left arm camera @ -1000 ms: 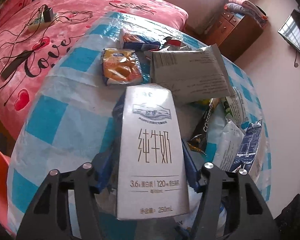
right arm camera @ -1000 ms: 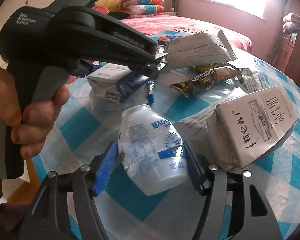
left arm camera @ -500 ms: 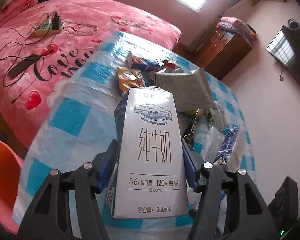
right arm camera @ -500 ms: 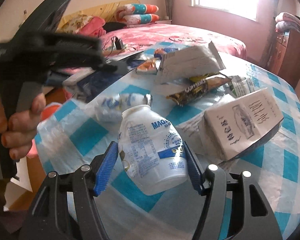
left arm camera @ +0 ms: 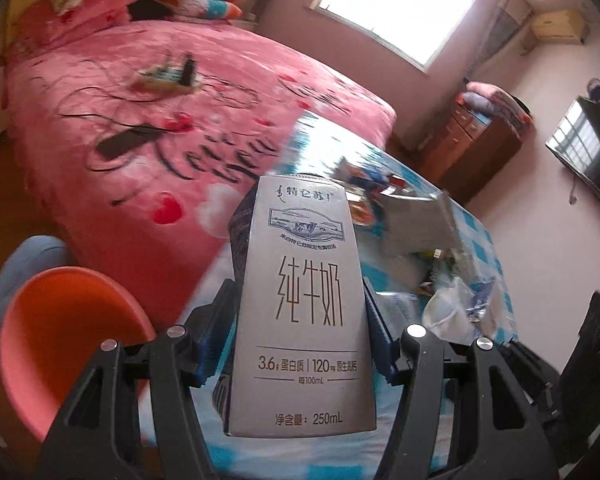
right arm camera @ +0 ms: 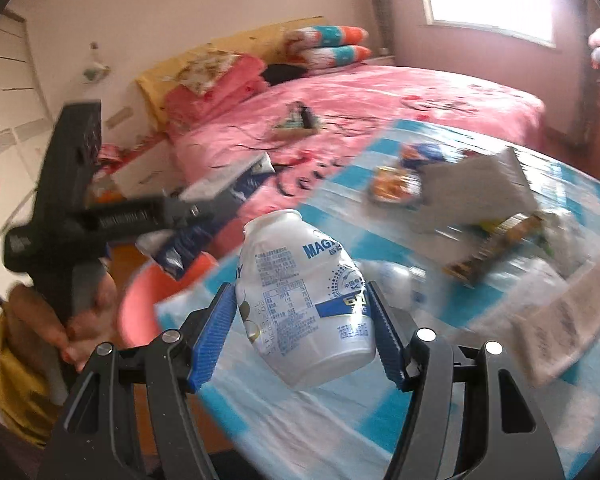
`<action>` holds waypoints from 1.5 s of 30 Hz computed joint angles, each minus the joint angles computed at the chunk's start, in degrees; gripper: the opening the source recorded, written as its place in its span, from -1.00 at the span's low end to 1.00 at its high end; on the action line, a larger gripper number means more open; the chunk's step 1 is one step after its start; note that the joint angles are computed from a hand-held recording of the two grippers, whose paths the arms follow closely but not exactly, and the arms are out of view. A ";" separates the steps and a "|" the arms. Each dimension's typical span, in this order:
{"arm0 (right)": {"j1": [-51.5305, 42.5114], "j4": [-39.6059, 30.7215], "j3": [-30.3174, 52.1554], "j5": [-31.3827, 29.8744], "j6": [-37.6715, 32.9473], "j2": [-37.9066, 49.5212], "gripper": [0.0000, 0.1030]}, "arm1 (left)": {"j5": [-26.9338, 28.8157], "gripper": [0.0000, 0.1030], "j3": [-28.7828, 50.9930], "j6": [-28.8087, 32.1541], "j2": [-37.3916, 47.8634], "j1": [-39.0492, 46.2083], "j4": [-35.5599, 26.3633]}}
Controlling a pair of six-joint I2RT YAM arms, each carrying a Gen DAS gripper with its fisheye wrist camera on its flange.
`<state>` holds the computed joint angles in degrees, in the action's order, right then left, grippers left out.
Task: Collect trash
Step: 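Carry carton and bottle over the orange bucket and open both tools, then move both tools back over the table toward the snack bags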
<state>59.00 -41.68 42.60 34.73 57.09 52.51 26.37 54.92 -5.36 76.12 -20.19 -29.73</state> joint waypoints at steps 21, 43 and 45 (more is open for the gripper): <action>-10.58 30.51 20.72 -27.28 -17.46 42.39 0.58 | -1.50 0.43 -10.88 16.53 10.09 31.80 9.81; -0.72 10.86 2.72 -2.54 -0.88 12.52 0.85 | 1.42 0.74 -17.75 18.21 -7.21 27.65 16.99; 2.75 5.66 2.63 2.58 1.74 9.26 0.87 | -1.92 0.74 -17.35 17.22 -9.42 23.97 15.52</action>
<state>61.75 -36.03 45.22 37.31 58.84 61.77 24.45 37.57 11.86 66.70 3.79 -14.22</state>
